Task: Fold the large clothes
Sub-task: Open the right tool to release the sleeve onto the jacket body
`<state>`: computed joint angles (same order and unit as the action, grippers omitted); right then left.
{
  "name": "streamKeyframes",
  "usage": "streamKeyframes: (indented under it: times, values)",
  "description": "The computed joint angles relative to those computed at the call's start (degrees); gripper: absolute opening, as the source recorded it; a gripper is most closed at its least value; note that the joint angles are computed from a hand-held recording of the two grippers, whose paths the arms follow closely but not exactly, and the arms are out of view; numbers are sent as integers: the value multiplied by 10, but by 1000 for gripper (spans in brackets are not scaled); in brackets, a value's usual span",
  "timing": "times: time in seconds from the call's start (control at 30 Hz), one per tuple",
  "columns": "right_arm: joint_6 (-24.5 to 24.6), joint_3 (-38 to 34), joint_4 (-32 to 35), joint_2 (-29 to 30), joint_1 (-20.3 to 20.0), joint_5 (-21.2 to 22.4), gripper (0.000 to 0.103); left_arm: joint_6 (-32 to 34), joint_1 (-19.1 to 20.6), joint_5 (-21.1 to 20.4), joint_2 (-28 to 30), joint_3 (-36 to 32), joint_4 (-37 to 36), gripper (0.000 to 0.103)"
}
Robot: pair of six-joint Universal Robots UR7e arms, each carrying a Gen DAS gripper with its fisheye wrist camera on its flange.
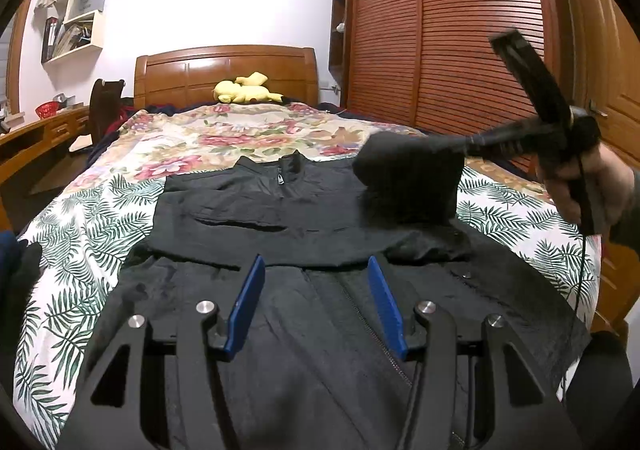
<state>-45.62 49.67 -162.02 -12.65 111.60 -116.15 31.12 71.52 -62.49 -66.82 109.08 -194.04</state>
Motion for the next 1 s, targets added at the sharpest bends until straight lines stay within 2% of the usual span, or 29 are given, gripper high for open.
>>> streamKeyframes:
  times: [0.07,0.17,0.37,0.8,1.0]
  values:
    - [5,30,-1,-17,-5,0,35,0,0,-1,0,0,0,53]
    - [12,74,-16,-37,-12,-5,41,0,-1,-1,2,-1,0,53]
    - [19,133,-49,-62,-18,-6,43,-2,-4,3,8,-2,0,53]
    - [48,236,-119,-86,-67,-15,43,0,-5,1,26,-12,20,53]
    - [56,260,-143,-93,-82,7,43,5,-12,17,41,-22,31,53]
